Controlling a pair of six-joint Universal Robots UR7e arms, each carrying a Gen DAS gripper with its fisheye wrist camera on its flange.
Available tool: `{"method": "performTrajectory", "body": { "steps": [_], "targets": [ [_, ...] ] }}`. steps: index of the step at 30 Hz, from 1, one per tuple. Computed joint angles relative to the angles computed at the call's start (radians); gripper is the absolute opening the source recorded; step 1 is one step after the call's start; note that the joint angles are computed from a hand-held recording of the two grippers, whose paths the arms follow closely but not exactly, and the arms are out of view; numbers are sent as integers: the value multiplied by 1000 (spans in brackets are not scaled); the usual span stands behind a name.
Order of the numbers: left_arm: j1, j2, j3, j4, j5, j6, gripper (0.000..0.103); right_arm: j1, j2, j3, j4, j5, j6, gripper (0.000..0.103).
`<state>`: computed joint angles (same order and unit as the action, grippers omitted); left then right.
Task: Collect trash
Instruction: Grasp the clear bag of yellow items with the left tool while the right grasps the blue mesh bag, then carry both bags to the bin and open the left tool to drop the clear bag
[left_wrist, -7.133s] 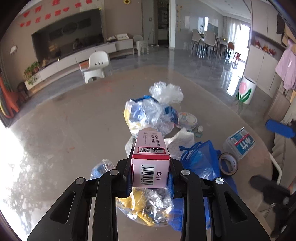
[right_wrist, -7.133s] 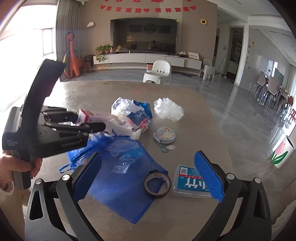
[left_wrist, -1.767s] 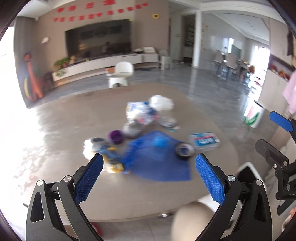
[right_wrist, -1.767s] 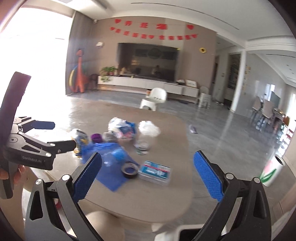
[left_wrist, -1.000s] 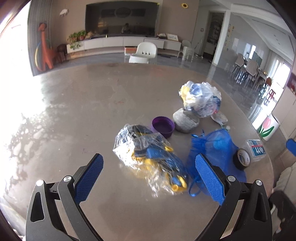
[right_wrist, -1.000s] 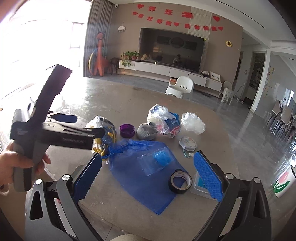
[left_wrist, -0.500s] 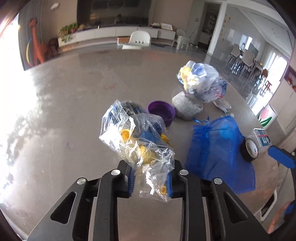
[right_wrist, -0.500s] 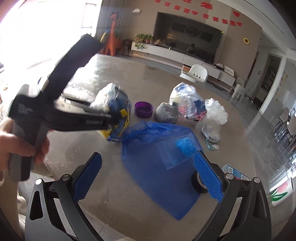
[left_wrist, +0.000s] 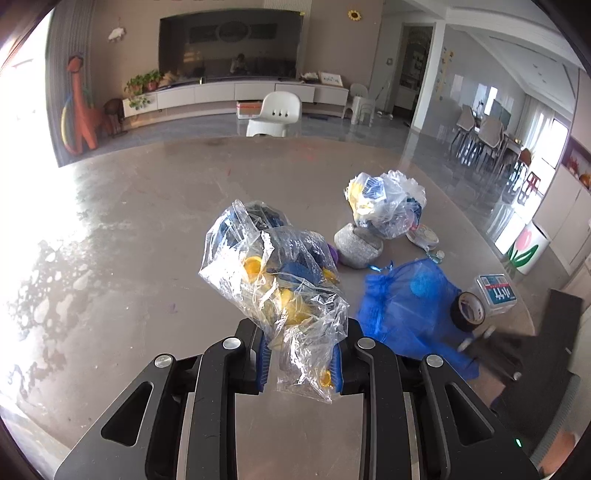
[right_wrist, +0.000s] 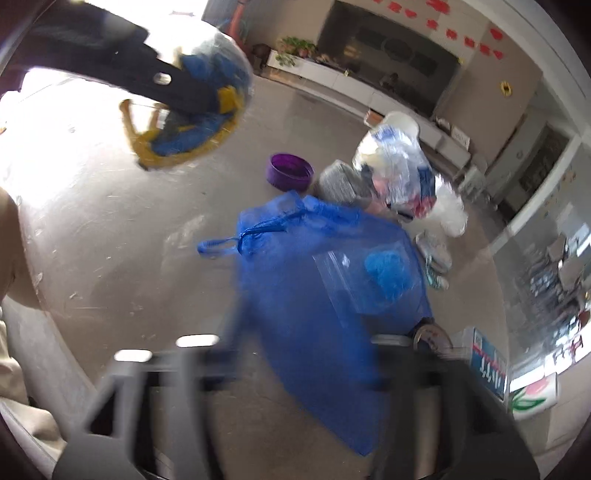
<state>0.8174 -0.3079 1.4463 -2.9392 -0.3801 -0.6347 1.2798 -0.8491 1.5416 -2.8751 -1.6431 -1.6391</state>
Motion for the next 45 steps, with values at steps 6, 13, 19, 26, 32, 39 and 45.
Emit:
{"method": "performTrajectory", "body": {
  "steps": [6, 13, 19, 26, 32, 39, 45],
  "targets": [
    [-21, 7, 10, -15, 27, 17, 25, -16, -40, -21, 108, 92, 56, 2],
    [-46, 7, 8, 36, 53, -16, 25, -19, -129, -36, 282, 208, 160, 2],
    [-83, -4, 11, 70, 80, -26, 25, -23, -205, -74, 469, 327, 245, 2],
    [-126, 60, -85, 6, 54, 110, 25, -58, -293, -76, 504, 425, 267, 2],
    [-145, 151, -228, -31, -15, 239, 25, -104, -357, -72, 458, 465, 279, 2],
    [-158, 279, -439, 16, -146, 349, 25, -168, -363, -127, 390, 460, 346, 2],
    [-156, 413, -671, 127, -282, 408, 25, -226, -364, -167, 335, 457, 400, 2]
  ]
}}
